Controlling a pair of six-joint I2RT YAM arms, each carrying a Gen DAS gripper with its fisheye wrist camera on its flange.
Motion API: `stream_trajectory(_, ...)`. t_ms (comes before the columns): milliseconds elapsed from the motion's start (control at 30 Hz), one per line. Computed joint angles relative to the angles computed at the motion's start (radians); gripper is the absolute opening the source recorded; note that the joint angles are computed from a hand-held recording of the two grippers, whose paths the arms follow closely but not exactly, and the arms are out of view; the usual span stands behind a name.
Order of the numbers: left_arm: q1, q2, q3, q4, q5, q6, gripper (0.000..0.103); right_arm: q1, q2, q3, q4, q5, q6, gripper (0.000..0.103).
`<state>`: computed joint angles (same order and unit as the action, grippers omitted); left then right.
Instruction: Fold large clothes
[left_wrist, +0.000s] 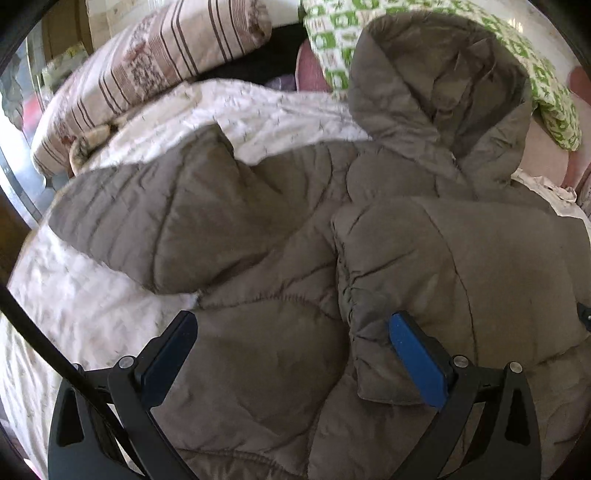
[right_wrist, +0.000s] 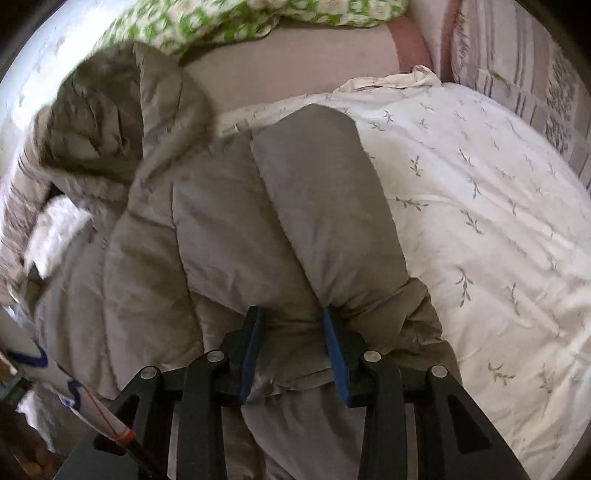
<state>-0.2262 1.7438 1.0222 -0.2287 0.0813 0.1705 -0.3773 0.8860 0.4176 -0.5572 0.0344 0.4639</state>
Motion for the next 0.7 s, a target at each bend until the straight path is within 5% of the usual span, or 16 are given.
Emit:
stream_trajectory(200,0.036,-0.011,-0.005,-0.009,0.063,-0.021,0.103,0.112,-0.124,0.043,-0.12,0.116,0.082,0.037)
stream_trajectory(233,0.041,-0.015,0.004,-0.028,0.084,-0.024,0.103,0.121,-0.162,0.046,-0.134,0.126,0.087,0.043)
stream_trajectory(300,0.048,-0.043,-0.007,-0.03,0.119,-0.021,0.103,0.149,-0.257,0.048,-0.169,0.135,0.13,0.074)
stream_trajectory(333,0.045,-0.06,-0.02,-0.021,0.114,-0.02,0.103,0.157,-0.327,0.044,-0.182,0.115,0.155,0.084)
stream_trajectory(467,0.029,-0.133,-0.075,0.028,0.104,0.014,0.103,0.172,-0.368,0.061,-0.152,0.022,0.228,0.085)
stream_trajectory(700,0.041,-0.209,-0.104,0.033,0.154,0.035,0.103,0.132,-0.465,-0.053,0.017,-0.334,0.435,0.085)
